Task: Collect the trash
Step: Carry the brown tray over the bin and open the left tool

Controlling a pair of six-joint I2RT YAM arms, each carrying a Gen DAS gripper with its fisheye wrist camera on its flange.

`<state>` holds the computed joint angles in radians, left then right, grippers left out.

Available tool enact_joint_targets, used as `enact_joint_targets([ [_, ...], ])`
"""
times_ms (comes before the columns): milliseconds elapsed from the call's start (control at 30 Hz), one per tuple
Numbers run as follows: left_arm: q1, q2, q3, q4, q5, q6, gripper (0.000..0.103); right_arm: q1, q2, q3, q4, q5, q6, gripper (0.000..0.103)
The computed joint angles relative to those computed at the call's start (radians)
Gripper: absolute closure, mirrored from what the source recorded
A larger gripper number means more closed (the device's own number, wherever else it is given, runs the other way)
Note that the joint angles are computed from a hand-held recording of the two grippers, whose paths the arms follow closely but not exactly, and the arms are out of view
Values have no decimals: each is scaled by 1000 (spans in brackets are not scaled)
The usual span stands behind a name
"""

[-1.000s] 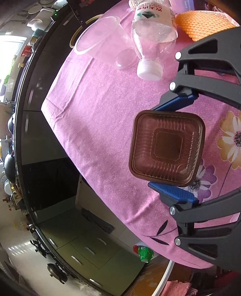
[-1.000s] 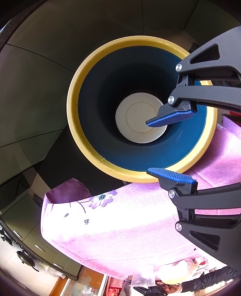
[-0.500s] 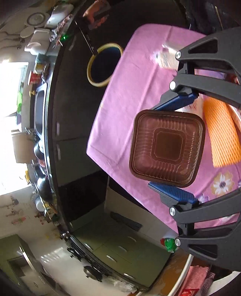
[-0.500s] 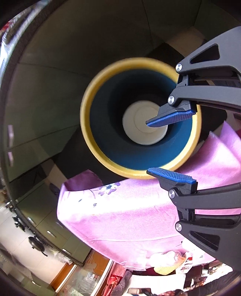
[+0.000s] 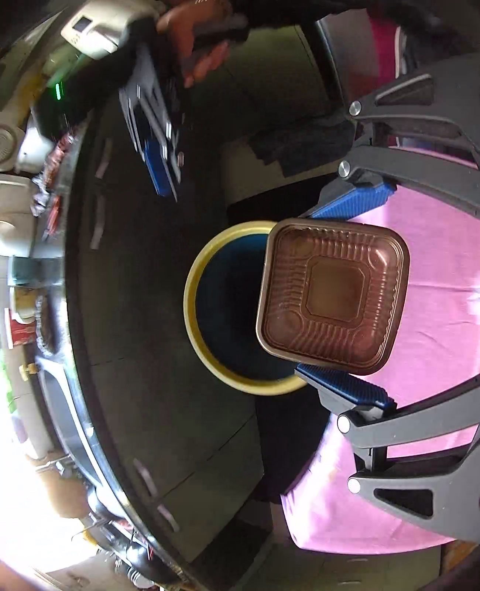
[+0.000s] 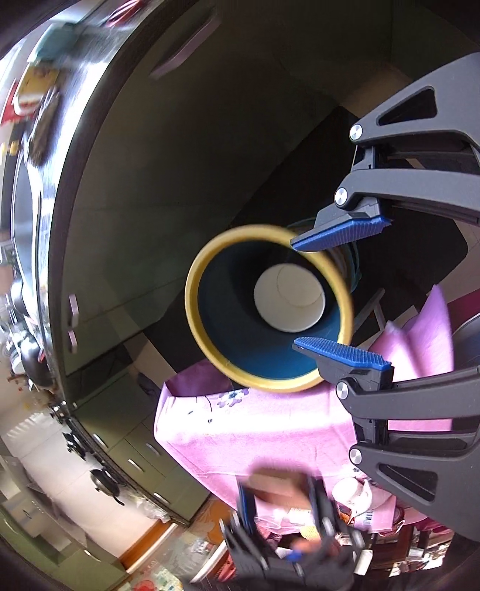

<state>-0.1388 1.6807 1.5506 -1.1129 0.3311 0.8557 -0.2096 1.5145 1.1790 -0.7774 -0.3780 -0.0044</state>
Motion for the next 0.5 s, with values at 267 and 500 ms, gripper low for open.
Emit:
enact_joint_targets([
  [267,-95,231,119,154,-97,-224,20,-153,-74,-65,-32,-56,-73,51],
  [500,39,84,137,15,44,-162,15,-174,-73,-106,-24,-66,-112,50],
])
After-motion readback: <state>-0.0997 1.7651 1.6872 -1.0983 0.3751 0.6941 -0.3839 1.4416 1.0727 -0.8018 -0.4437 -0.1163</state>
